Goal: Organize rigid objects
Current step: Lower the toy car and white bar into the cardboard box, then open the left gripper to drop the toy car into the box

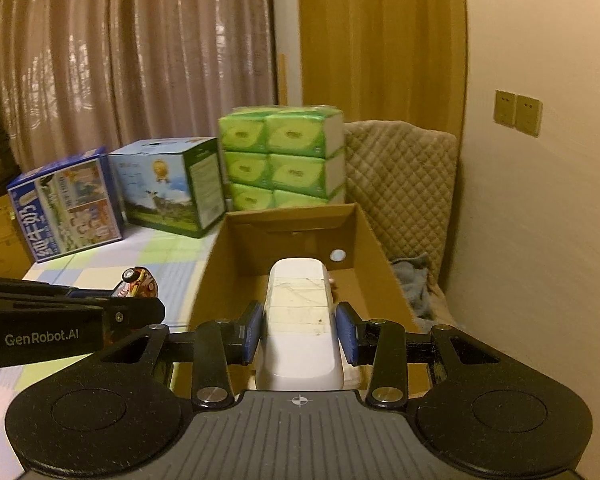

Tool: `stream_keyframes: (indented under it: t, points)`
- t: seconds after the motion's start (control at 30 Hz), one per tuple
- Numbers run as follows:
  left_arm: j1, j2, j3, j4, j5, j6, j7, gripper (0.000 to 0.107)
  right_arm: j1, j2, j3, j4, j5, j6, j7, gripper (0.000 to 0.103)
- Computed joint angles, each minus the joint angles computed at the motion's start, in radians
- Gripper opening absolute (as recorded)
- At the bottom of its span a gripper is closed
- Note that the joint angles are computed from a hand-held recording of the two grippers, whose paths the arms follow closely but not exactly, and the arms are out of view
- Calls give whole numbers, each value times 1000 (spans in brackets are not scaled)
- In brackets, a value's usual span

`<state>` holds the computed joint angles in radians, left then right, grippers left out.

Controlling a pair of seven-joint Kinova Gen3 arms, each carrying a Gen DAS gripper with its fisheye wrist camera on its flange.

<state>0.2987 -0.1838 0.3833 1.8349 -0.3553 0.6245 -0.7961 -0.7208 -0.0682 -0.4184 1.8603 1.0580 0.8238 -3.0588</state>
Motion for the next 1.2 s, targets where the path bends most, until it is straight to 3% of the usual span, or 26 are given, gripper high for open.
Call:
stream_keyframes:
  t: [0.13, 0.53, 1.2]
  points:
    - [8, 40, 7, -21, -22, -2, 16, 18, 19, -2, 19, 3, -8, -23, 17, 37]
    - [78, 111, -64, -48, -23, -7, 15, 18, 55, 23, 55, -5, -50, -84, 63, 37]
    - [129, 162, -111, -72, -43, -16, 24, 18, 68, 42, 86, -15, -84, -126, 88, 37]
